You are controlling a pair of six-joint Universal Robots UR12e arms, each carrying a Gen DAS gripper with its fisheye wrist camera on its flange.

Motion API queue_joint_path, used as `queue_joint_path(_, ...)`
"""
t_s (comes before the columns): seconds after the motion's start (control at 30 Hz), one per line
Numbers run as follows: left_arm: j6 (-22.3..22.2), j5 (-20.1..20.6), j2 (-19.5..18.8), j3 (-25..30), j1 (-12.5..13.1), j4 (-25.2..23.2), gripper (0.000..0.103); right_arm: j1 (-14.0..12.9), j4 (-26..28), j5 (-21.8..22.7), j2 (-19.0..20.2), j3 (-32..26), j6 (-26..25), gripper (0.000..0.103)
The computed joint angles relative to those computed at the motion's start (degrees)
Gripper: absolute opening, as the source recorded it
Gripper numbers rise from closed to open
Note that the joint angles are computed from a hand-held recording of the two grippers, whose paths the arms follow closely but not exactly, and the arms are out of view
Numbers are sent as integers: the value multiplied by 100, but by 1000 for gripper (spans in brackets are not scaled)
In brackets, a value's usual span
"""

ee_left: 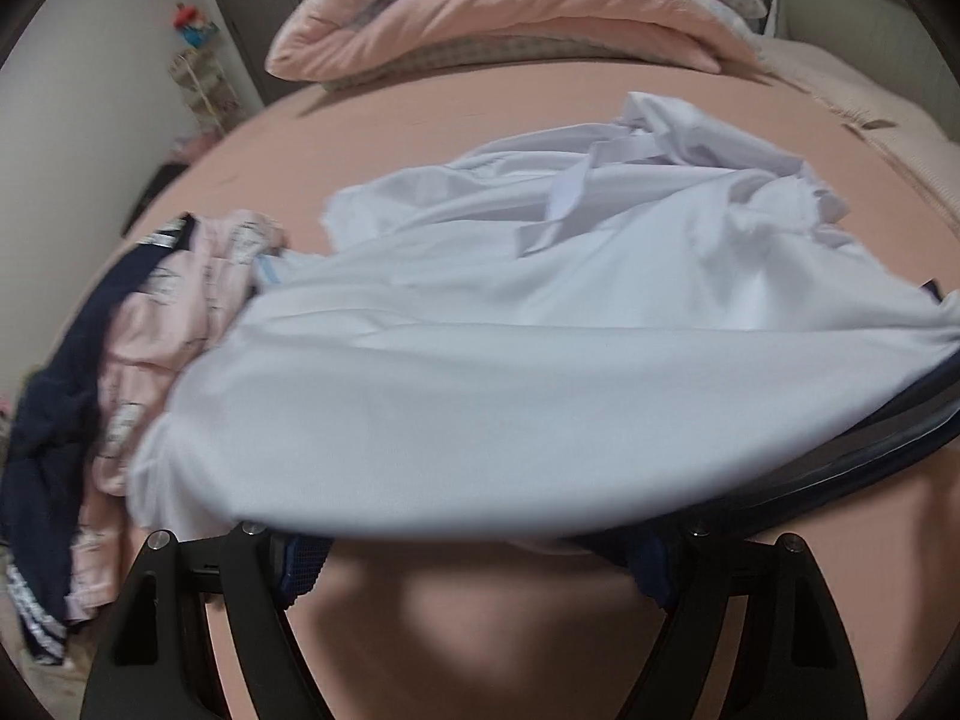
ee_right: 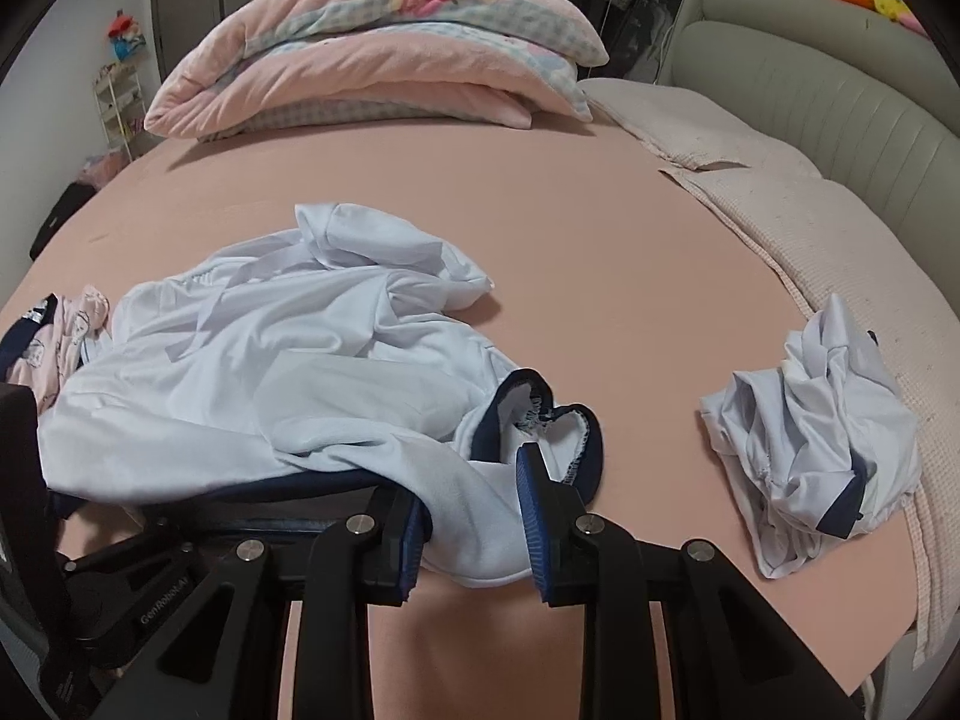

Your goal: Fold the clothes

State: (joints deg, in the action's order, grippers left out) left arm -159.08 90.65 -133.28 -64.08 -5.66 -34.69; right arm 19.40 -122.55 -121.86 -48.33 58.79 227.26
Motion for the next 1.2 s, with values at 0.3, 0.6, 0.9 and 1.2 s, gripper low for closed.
queue_joint_path(0.3, -216, 185, 147, -106, 165, 113, 81, 60, 127, 135, -69, 106, -296, 27)
queue_joint_path(0.6, 185, 31, 463, -690, 289, 821, 81, 160, -147, 238, -240, 428, -207, 33)
queue_joint_path(0.9, 663, -824, 780, -1193, 516, 931, 56, 290, -468, 238, -361, 730, -45, 21)
queue_joint_path(1.2, 960, -1388, 907, -1308, 595, 306, 17, 323, -757, 655, -372, 850, -58, 3)
